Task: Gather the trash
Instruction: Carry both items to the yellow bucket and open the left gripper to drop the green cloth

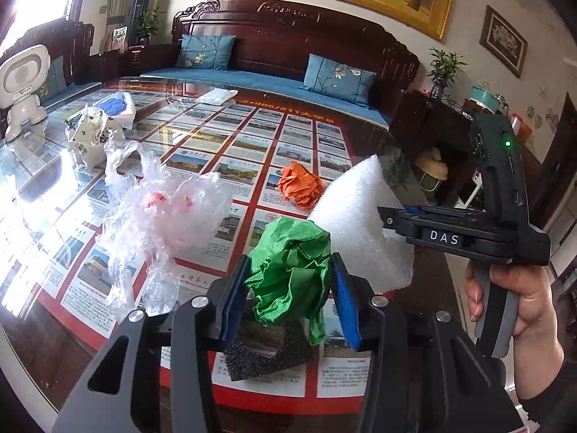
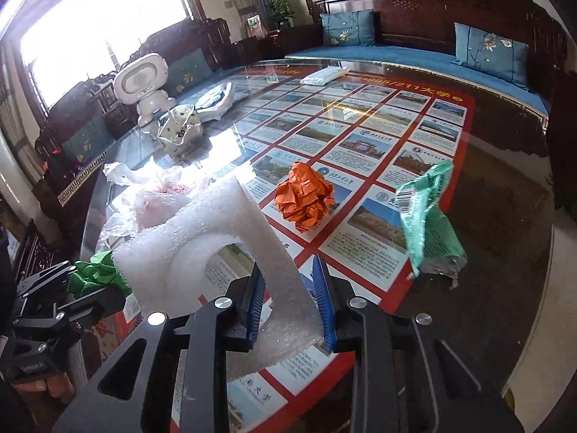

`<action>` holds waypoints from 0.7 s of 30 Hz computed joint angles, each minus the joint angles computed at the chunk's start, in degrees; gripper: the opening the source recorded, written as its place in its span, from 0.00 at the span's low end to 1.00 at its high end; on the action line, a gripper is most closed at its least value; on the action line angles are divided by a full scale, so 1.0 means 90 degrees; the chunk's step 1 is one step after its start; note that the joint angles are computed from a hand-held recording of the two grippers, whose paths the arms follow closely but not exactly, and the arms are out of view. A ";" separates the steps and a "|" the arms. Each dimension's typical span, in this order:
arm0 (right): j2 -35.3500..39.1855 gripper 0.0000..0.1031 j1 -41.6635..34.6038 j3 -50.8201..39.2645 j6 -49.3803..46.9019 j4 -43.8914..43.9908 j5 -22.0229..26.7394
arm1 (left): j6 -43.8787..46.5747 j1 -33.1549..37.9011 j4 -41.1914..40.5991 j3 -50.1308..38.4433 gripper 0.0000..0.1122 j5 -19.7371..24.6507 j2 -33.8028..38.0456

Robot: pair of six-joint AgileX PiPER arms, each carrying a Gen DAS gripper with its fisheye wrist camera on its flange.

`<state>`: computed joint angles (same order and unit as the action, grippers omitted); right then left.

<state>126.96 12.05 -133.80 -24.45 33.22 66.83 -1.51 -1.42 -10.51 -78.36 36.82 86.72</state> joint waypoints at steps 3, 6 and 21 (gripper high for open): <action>-0.0752 0.26 -0.0418 0.1147 -0.0498 0.0366 -0.0340 | -0.0334 -0.0404 0.0332 -0.0165 0.40 0.0114 -0.0042; -0.1496 0.26 -0.0942 0.2245 -0.1069 0.0670 -0.0637 | -0.0567 -0.0832 0.0518 -0.0381 0.40 0.0235 0.0024; -0.2471 0.26 -0.4494 0.4266 -0.3082 0.1454 -0.0402 | -0.1058 -0.3228 0.0355 -0.4063 0.40 0.1642 0.3065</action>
<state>104.72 -28.40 -95.41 -52.18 46.31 63.21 -11.03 -30.48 -7.32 -114.93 51.60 114.31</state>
